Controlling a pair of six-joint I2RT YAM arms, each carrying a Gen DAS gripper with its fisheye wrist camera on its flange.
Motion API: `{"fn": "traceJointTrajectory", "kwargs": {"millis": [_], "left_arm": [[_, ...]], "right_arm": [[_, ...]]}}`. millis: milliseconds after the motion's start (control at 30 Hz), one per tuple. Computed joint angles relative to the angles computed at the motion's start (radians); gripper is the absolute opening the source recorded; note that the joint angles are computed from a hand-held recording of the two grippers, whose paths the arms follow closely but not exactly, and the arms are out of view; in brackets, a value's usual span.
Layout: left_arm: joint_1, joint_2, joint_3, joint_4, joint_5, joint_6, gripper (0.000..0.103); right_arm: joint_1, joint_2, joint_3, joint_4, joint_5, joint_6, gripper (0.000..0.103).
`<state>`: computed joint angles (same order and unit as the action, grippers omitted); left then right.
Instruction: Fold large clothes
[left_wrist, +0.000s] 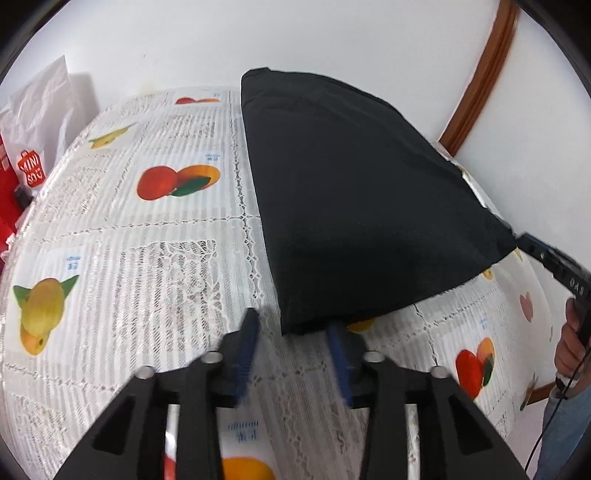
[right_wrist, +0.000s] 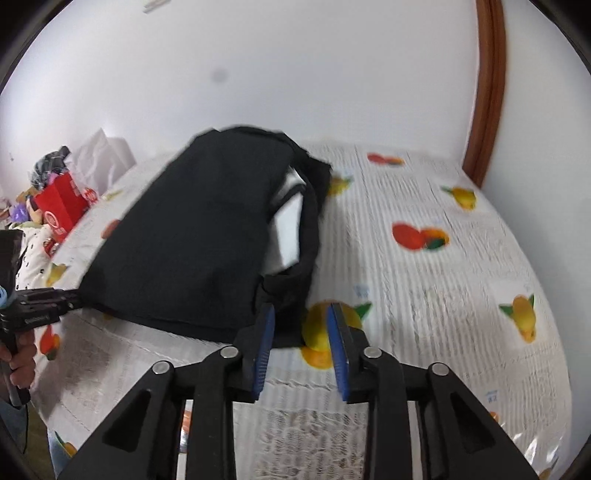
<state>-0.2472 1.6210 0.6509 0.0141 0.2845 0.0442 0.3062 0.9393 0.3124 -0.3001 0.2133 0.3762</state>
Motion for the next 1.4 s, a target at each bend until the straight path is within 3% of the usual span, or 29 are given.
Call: {"fn": "traceJointTrajectory", "kwargs": {"millis": [300,433,567,667,733,800,1033,1100,1133,1200,1333,1400], "left_arm": [[0.018,-0.159,-0.038,-0.039,0.043,0.017,0.041],[-0.019,-0.108,0.016,-0.022,-0.004,0.012,0.041],[-0.026,-0.001,0.073,-0.007,-0.022,0.004,0.041],[-0.033,0.067,0.117,-0.056,-0.005,0.03,0.044],[-0.015,0.046,0.105,-0.03,0.017,0.015,0.044],[0.006,0.029,0.117,-0.033,0.041,0.002,0.044],[0.008,0.079,0.236,-0.075,-0.003,0.005,0.044],[-0.009,0.116,0.262,-0.069,-0.032,0.002,0.044],[-0.015,0.132,0.27,-0.066,-0.038,0.003,0.044],[-0.023,0.159,0.282,-0.061,-0.048,0.007,0.045],[-0.029,0.174,0.276,-0.032,-0.046,0.016,0.047],[-0.03,0.175,0.274,-0.026,-0.045,0.01,0.047]], "right_arm": [[0.058,0.219,0.037,0.238,-0.025,0.019,0.031],[0.037,0.35,0.048,0.27,0.006,0.059,0.03],[0.054,0.307,0.023,0.234,0.034,0.065,0.03],[0.08,0.257,0.033,0.188,0.069,0.051,0.031],[0.074,0.248,0.059,0.178,0.077,0.026,0.037],[0.05,0.287,0.096,0.197,0.065,-0.01,0.045],[-0.062,0.567,0.251,0.345,-0.07,-0.06,0.046],[-0.074,0.639,0.286,0.376,-0.091,-0.043,0.04],[-0.082,0.676,0.305,0.387,-0.098,-0.034,0.024],[-0.092,0.728,0.337,0.388,-0.13,-0.044,0.006],[-0.123,0.624,0.201,0.569,-0.134,-0.059,0.003],[-0.131,0.628,0.192,0.567,-0.082,-0.037,0.003]]}}
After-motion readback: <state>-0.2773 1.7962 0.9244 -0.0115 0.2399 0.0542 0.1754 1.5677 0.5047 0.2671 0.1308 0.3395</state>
